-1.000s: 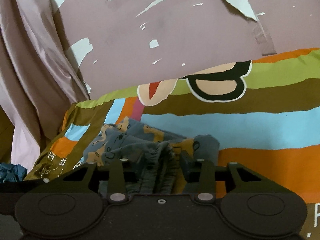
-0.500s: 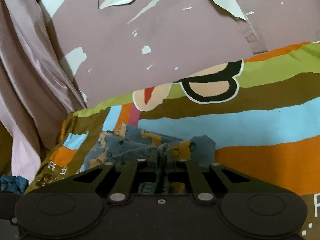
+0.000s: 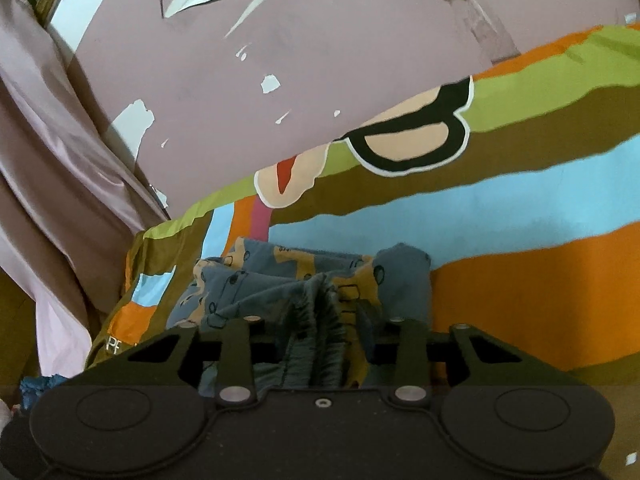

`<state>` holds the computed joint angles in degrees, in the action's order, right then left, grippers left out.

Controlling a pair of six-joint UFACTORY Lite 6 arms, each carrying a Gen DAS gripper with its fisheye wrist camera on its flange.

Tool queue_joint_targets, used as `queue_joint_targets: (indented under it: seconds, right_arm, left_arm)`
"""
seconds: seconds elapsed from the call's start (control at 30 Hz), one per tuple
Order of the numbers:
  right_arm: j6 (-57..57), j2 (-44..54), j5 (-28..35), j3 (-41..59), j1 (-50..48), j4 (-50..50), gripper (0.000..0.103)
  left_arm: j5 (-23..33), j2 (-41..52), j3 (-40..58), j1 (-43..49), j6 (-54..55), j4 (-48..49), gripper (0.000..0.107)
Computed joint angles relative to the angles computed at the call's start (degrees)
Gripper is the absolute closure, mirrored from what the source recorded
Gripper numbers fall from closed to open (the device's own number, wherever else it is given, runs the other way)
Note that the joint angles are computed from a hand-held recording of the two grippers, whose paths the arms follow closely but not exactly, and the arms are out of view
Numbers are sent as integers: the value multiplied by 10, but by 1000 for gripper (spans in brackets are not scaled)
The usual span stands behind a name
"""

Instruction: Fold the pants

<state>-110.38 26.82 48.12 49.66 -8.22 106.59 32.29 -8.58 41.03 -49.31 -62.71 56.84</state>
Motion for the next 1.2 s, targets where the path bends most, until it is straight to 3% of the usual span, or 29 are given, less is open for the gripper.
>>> queue_joint_targets:
  seconds: [0.07,0.13,0.5,0.7,0.8,0.83,0.87,0.9,0.93,0.97,1.0,1.07,1.17,1.2]
  right_arm:
    - [-4,-1,7,-5,-1,7,91]
    - [-15,-10,9,-14,1,20,93]
    - [46,-122,21,-47,-63,-68,93]
    - [77,-115,-60,-32,-66,-128,92]
    - [48,-97,-89,-36,-52,-104,77]
    - [23,-107,-101,-47,-48,-79,67]
    - [-11,-123,-104,-61,-49,-54,60]
    - [-39,-138,-104,-73,-52,-35,55]
    - [-81,-161,-105,-92,-53,-1,42]
    - [-130,-184,-103,-114,-54,41,29]
    - [-168,-199,-99,-127,-54,73,23]
    - [-232,-222,-94,-150,-51,127,4]
    - [-337,-247,-112,-180,-23,217,1]
    - [-361,-253,-124,-185,-12,234,1]
  left_arm:
    - [-5,-4,0,6,-1,-9,104]
    - [-8,-10,-2,11,-6,-14,105]
    - [-63,-82,8,41,92,-145,105]
    - [-117,-30,0,34,107,-145,104]
    - [-133,-21,-2,53,180,-230,95]
    - [-136,-32,-7,56,189,-243,84]
    - [-140,-43,-12,61,207,-261,62]
    - [-141,-61,-21,64,209,-267,51]
    - [-144,-85,-33,70,207,-269,42]
    - [-148,-112,-46,78,220,-281,42]
    - [-146,-128,-53,84,213,-273,42]
    - [-132,-158,-65,95,145,-214,36]
    - [-101,-175,-74,121,36,-144,22]
    - [-92,-175,-74,132,27,-146,22]
